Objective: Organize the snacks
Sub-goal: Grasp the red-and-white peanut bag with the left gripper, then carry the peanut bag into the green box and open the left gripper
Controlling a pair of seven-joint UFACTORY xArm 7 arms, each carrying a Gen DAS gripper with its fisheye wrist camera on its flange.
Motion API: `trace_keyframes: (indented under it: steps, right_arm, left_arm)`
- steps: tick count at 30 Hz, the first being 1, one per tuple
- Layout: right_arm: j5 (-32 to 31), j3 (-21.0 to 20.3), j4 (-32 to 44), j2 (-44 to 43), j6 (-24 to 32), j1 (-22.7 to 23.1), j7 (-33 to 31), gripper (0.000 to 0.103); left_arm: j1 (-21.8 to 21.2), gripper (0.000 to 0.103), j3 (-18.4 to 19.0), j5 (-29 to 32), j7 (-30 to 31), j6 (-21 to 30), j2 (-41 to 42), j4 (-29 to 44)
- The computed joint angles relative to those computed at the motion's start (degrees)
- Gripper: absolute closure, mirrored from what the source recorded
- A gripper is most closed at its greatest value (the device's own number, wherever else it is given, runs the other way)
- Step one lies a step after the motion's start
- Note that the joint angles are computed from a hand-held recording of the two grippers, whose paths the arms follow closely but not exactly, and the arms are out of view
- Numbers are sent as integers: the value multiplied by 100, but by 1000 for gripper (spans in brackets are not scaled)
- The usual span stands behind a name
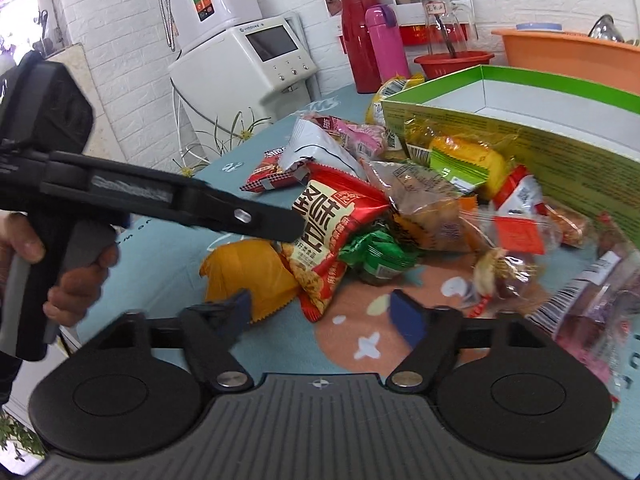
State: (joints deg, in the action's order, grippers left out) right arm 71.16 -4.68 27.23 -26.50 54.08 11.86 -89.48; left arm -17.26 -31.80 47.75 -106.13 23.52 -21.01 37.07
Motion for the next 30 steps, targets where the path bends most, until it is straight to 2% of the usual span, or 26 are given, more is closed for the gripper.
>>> trace_keyframes:
  steps: [1,3,4,5,7,9,10,12,15,19,25,30]
  right_arm:
    - [1,17,32,54,10,9,80,27]
    - [110,34,71,143,5,34,94,32]
    - [198,56,75,173,-24,47,102,30]
    - [304,82,89,228,-68,58,131,30]
    - [438,109,149,361,-33,75,145,30]
    - [640,196,144,400,-145,87,70,32]
    - [653,225,142,394,-173,80,61,32]
    - [588,222,114,337,-154,36,109,35]
    - [450,129,16,100,26,-25,40,49]
    - [331,10,-144,-317,141,-55,-68,54]
    - [485,-258,-152,-587,236,-111,-322,56]
    - [848,-424,82,-499,283,-242,-564,56]
  left_arm:
    - [60,40,-9,63,-63,-20,29,-9]
    - [176,29,70,209,-263,-408,-2,-126]
    - [303,3,26,322,-454,-590,-29,-174]
    - [411,0,-49,372,-592,-622,-21,-177]
    - [410,0,-58,215,-495,-503,23,-181]
    - [474,16,-19,475,-633,-872,53,-236]
    - [453,23,-64,332,-497,-761,29,-224]
    - [222,27,-9,2,-190,-465,-27,-214]
    - [251,28,-158,-51,-343,-476,-249,-302]
    - [230,28,-362,-202,-207,-158,-407,-143]
    - [502,31,-683,75,-241,-11,-449,236]
    - [936,33,-882,879,-439,-86,-14,864]
